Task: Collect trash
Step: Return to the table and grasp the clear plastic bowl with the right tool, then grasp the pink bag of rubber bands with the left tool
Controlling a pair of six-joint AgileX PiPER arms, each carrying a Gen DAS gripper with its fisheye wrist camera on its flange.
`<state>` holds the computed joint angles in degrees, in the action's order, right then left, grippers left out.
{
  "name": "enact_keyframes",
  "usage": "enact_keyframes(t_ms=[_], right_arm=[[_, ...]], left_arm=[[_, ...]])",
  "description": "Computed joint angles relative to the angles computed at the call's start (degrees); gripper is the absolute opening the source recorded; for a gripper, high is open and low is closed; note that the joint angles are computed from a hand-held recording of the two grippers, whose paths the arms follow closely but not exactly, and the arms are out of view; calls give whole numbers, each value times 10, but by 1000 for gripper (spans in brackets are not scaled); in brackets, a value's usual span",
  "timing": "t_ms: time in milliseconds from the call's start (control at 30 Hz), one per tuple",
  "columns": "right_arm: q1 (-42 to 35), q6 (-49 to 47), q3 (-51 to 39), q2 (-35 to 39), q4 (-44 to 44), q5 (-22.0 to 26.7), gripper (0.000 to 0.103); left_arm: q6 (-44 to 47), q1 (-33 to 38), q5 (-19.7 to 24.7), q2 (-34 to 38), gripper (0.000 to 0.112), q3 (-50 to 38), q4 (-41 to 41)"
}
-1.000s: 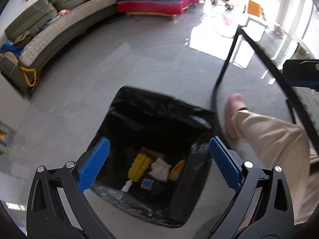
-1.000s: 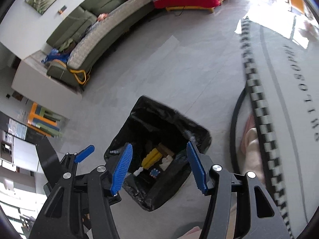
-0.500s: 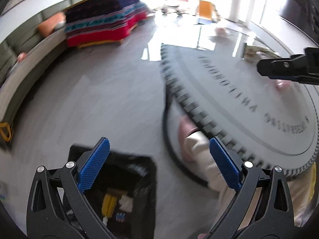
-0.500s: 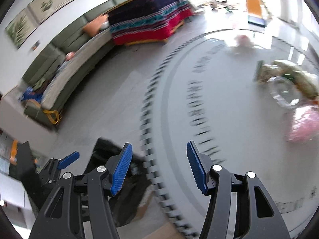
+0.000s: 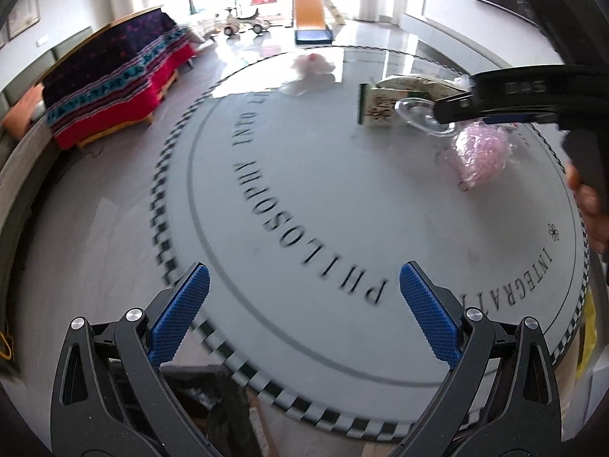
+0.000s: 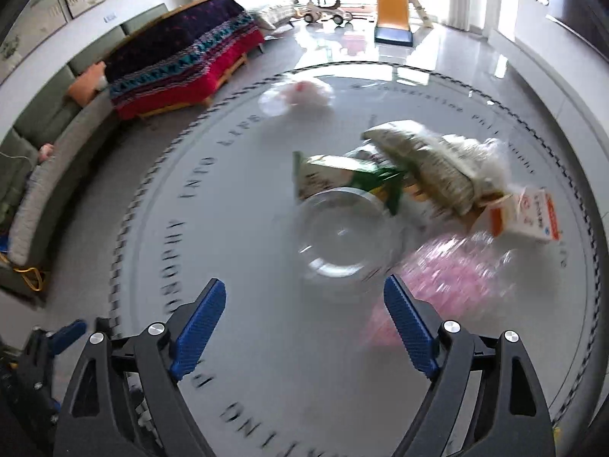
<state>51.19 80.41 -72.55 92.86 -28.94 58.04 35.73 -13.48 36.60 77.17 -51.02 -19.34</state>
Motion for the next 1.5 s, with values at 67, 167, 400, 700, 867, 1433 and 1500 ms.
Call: enact_keyframes(t_ms=[67,167,400,700,867,1433,1500], right_arm=[[-32,-31,13,4,17,-19,85],[-60,-63,10,26,34,-34,85],[-89,-91,-7,66,44,-40,87],[-115,-108,35,26,69,-91,84],[-95,-75,64,-62,24,-59,84],[-131,-45,195,-273,-26,53,84],[-147,-40,215,-294,-28,39,84]], left_arm=[[-16,-18,-2,19,97,-16,10],[-27,-28,-2,43,97,-33,15],[-57,-53,-4,88,97,-67,26],[-104,-104,-4,108,97,-84,60],[-132,-144,5,113,97,-102,72],[-219,-325,-9,217,97,-217,102],[-236,-336,-7,241,97,-242,116]])
